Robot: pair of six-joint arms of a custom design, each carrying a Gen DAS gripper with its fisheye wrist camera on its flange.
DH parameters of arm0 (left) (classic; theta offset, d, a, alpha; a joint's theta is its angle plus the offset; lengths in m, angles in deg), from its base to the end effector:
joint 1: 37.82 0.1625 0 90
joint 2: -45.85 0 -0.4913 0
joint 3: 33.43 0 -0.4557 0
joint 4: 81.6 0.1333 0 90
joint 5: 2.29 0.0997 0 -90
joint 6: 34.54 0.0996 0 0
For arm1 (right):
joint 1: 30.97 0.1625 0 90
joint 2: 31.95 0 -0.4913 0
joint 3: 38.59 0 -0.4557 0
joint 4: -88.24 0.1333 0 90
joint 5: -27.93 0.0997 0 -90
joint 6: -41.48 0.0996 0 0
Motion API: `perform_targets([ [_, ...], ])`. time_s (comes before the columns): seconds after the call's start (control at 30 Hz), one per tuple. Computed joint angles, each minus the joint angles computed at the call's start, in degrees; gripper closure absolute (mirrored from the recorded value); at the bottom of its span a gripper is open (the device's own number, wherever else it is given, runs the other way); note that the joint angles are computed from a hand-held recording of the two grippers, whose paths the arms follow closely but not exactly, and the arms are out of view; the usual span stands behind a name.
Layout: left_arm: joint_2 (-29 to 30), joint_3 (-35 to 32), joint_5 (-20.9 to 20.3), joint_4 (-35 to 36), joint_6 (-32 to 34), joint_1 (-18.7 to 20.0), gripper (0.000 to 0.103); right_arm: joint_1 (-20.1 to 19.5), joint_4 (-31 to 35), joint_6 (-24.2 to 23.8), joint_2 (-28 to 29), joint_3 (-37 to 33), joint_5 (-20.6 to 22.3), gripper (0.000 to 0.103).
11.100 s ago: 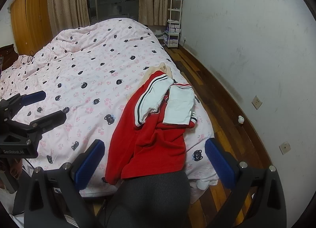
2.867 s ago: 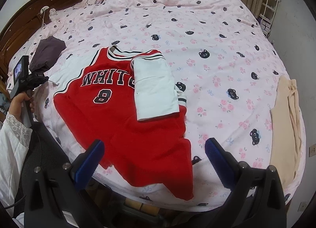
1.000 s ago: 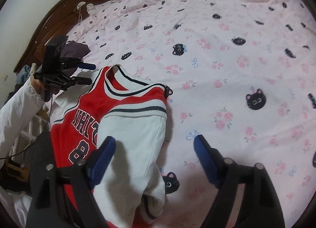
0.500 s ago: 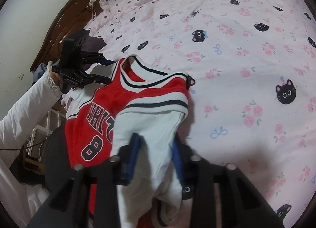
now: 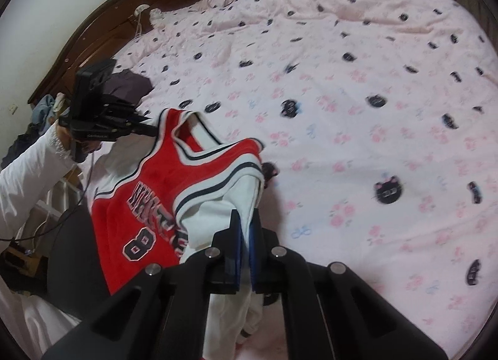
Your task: Fold clothes
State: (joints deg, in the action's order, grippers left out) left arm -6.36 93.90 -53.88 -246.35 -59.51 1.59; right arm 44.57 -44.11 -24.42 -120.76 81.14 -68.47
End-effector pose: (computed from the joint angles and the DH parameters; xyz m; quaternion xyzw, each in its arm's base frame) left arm -0.2757 -0.4792 0.0316 0.2104 0.9206 -0.1991 0.2619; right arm -0.0111 -0.5326 0.3423 0.4261 -0.8975 0.0401 0.1066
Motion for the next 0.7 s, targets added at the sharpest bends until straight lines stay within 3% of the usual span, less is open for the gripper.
perform_targets([
  [0.23, 2.60, -2.83, 11.22, -3.76, -1.76, -2.16, 0.094, 3.24, -11.44, 0.99, 0.85, -1.27, -2.10, 0.099],
  [0.37, 5.29, -6.13, 16.10, -1.44, -2.44, -2.05, 0.094, 6.42, -18.18, -0.36, 4.17, -3.52, -6.45, 0.099],
  [0.53, 9.03, -10.64, 20.63, 3.11, -7.71, 0.79, 0.094, 10.51, -31.58, -9.66, 11.73, -5.61, -15.53, 0.099],
  [0.7, 10.97, -12.41, 21.62, 6.04, -12.46, 3.30, 0.095, 10.83, -40.93, -18.02, 19.92, -8.39, -23.18, 0.099],
])
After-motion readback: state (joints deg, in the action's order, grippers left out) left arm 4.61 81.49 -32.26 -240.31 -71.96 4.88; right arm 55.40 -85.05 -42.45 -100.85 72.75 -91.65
